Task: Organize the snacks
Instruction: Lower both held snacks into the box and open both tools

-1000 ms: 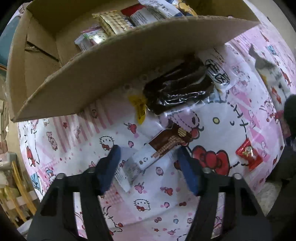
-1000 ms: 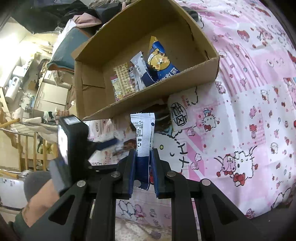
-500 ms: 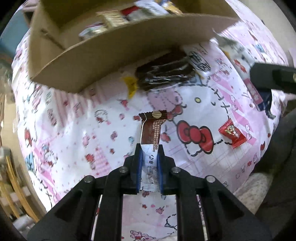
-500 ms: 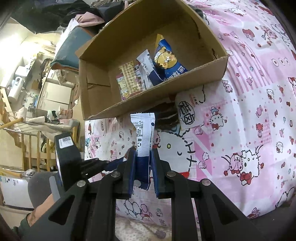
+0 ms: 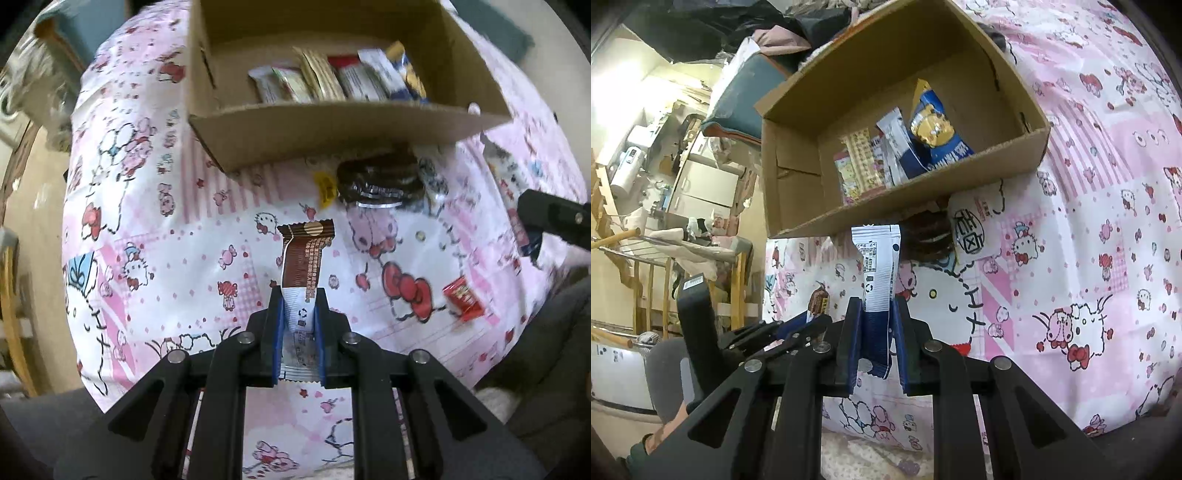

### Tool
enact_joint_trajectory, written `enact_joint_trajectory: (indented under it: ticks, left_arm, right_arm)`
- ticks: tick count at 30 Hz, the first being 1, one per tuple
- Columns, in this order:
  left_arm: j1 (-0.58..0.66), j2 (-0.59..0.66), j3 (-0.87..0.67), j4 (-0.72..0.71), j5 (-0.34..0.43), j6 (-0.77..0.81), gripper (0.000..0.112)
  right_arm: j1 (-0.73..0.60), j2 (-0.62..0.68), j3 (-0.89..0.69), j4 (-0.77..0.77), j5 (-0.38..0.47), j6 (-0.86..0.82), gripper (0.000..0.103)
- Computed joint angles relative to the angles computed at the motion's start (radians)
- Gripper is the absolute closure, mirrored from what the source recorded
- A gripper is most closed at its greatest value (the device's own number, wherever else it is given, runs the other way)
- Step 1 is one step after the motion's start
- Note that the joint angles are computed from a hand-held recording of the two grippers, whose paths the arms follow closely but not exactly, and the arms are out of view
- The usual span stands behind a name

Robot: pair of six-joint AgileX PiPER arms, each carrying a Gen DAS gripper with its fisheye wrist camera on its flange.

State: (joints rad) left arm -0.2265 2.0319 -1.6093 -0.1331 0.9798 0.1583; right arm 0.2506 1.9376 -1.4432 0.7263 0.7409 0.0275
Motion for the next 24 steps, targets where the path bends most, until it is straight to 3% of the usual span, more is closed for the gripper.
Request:
enact_joint_trajectory:
  ticks: [8,13,18,24]
  left_arm:
    - [0.04,-0.152,0.056,-0.038,-0.05,-0.029,0.101]
    - [0.006,-0.086,-0.19,0.031,-0.021,-0.077,0.101]
    - [0.016,0.116,-0.585,0.011,0.152,-0.1,0.101]
    - [-0.004,0.229,-0.801,0.046,0.187,-0.116,0.101]
  right_arm:
    - [-0.013,-0.078,0.069,0.154,-0.086,-0.175,0.086]
    - [-0.024,-0.132,0.12,0.281,-0.141,-0.288,0.086]
    - [-0.046,-0.126,0.123,0.361,-0.134,-0.335,0.086]
    - [-0.072,-0.102,0.117,0.471,-0.106,-0.403,0.086]
